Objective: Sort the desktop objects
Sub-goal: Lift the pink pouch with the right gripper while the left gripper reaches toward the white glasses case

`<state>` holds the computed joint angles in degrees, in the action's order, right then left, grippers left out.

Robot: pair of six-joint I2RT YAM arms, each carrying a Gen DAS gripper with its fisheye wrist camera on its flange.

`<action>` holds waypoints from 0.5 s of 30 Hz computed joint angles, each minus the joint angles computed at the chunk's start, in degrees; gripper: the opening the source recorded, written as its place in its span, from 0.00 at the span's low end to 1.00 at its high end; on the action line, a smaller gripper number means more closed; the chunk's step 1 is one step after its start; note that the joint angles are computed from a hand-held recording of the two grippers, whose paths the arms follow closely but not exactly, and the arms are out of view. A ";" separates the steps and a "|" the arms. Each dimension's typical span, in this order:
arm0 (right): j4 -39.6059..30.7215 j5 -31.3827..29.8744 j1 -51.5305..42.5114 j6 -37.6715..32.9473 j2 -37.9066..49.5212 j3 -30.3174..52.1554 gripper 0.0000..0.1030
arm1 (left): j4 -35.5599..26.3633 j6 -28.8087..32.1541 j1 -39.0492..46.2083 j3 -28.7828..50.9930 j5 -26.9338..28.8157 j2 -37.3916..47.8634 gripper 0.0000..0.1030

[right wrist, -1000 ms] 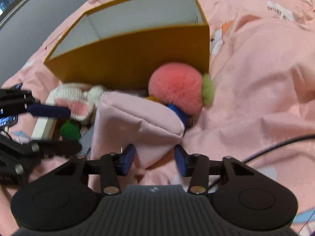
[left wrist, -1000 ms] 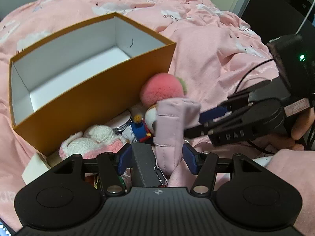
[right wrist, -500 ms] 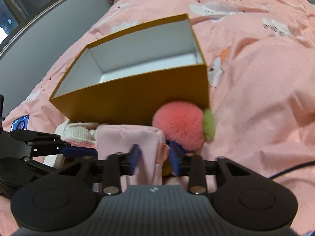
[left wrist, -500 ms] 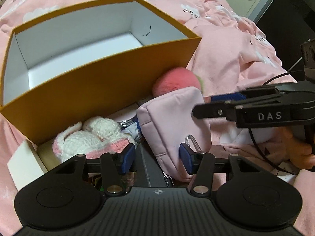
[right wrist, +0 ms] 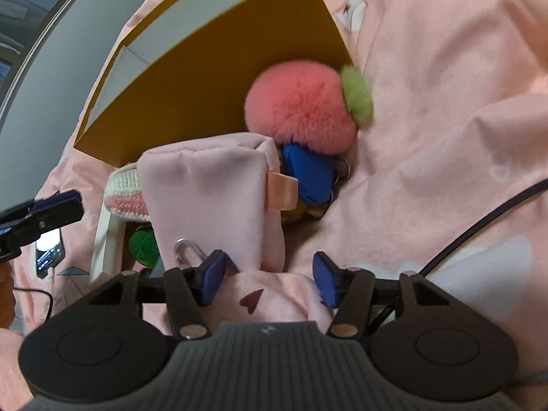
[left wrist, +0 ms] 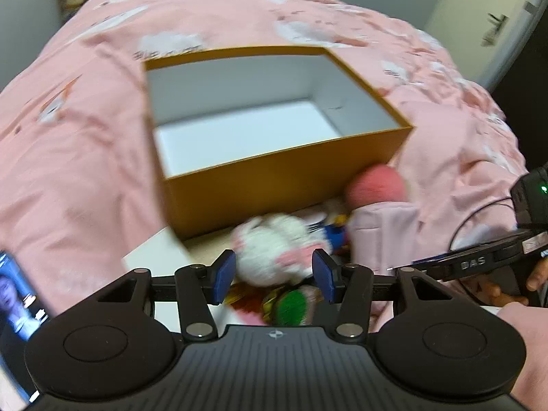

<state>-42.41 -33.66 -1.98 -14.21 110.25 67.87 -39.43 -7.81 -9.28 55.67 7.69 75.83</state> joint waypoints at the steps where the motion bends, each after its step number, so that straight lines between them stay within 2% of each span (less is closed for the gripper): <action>1: -0.27 -0.48 -0.21 0.23 0.39 0.23 0.58 | -0.57 -0.51 0.72 -0.02 -0.41 -0.19 0.56; 2: -0.04 -0.83 -0.31 0.26 0.14 -0.09 0.56 | -0.85 -1.01 1.23 -0.22 -0.89 -0.46 0.56; 4: 0.84 -1.13 -0.20 0.04 -1.44 -1.53 0.28 | -2.18 -1.43 2.24 -0.56 -1.61 -1.26 0.56; 7: 2.97 -0.21 0.55 -0.73 -5.77 -4.85 0.11 | -4.23 -1.31 2.22 -1.05 -2.55 -2.32 0.59; 10: 5.18 0.00 0.77 -1.24 -11.02 -7.65 0.08 | -4.72 -1.90 1.48 -1.90 -3.69 -3.30 0.61; 15: 4.77 -1.61 -0.75 -2.05 -16.05 -6.81 0.04 | -3.83 -0.92 -1.52 -2.05 -5.03 -3.44 0.61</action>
